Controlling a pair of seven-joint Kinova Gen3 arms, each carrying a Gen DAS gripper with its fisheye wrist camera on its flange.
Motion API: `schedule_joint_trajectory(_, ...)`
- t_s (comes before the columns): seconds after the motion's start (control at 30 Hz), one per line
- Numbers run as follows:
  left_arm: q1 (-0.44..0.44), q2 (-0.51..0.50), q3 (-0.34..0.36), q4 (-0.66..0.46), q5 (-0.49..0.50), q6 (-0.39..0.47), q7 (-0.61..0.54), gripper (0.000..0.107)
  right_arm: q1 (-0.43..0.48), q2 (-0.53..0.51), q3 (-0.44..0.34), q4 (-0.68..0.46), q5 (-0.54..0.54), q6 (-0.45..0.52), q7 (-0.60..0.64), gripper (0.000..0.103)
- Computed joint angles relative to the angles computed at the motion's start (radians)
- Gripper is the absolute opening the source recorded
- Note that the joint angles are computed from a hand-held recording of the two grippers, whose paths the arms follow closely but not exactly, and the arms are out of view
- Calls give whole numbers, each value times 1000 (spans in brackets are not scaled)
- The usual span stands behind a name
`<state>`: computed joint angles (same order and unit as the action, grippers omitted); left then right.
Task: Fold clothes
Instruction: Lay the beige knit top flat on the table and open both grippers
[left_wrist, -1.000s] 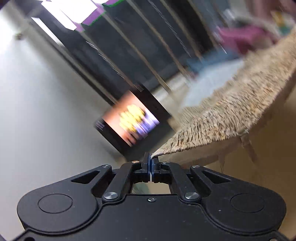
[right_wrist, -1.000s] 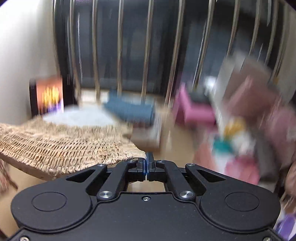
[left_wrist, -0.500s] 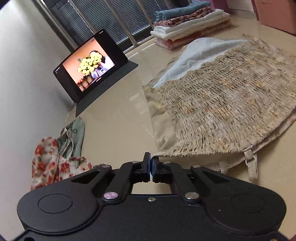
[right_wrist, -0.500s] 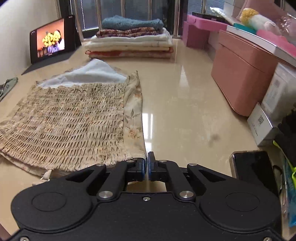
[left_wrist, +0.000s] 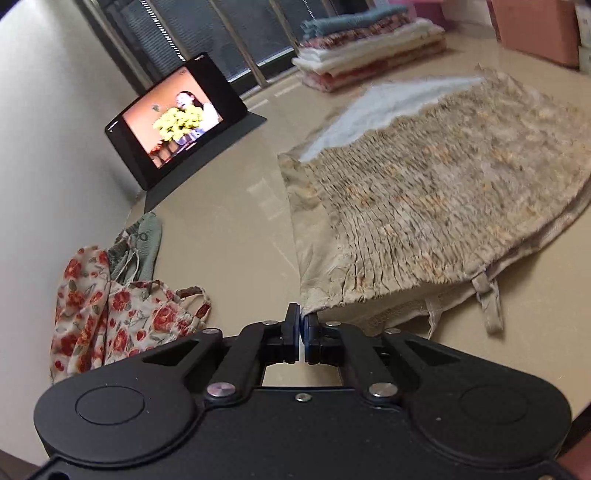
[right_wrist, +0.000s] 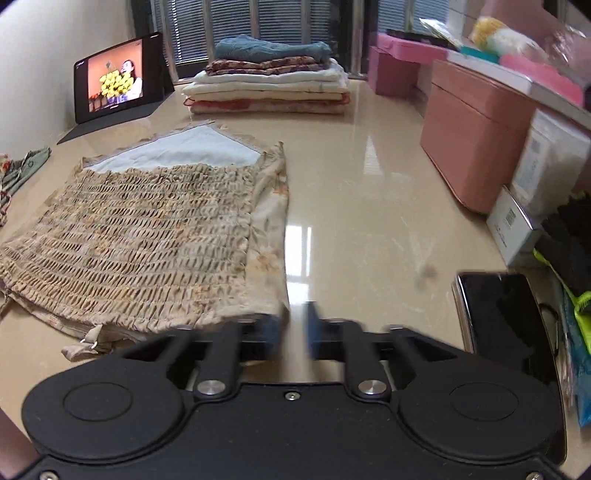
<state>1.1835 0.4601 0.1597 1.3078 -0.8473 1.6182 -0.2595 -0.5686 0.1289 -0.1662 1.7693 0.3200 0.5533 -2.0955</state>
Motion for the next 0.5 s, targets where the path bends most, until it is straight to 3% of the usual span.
schedule_joint_trajectory(0.03, 5, -24, 4, 30, -2, -18, 36, 16, 17, -15, -7, 15, -33, -8, 26, 60)
schedule_joint_trajectory(0.1, 15, -68, 34, 94, -21, -34, 117, 67, 10, -60, 21, 65, -95, -41, 86, 62)
schedule_joint_trajectory(0.17, 71, -102, 24, 150, -53, -39, 198, 89, -62, -118, 103, 131, -129, -81, 130, 63)
schedule_joint_trajectory(0.27, 82, -154, 77, 227, -132, -71, 295, 92, -176, -194, 242, 212, -247, -156, 246, 63)
schedule_joint_trajectory(0.37, 63, -140, 93, 213, -207, -64, 324, 97, -290, -217, 362, 240, -346, -241, 320, 63)
schedule_joint_trajectory(0.43, 31, -107, 85, 177, -234, -81, 299, 97, -304, -188, 362, 226, -339, -290, 300, 63)
schedule_joint_trajectory(0.5, 3, -61, 63, 127, -248, -102, 256, 97, -250, -130, 288, 187, -297, -309, 225, 63)
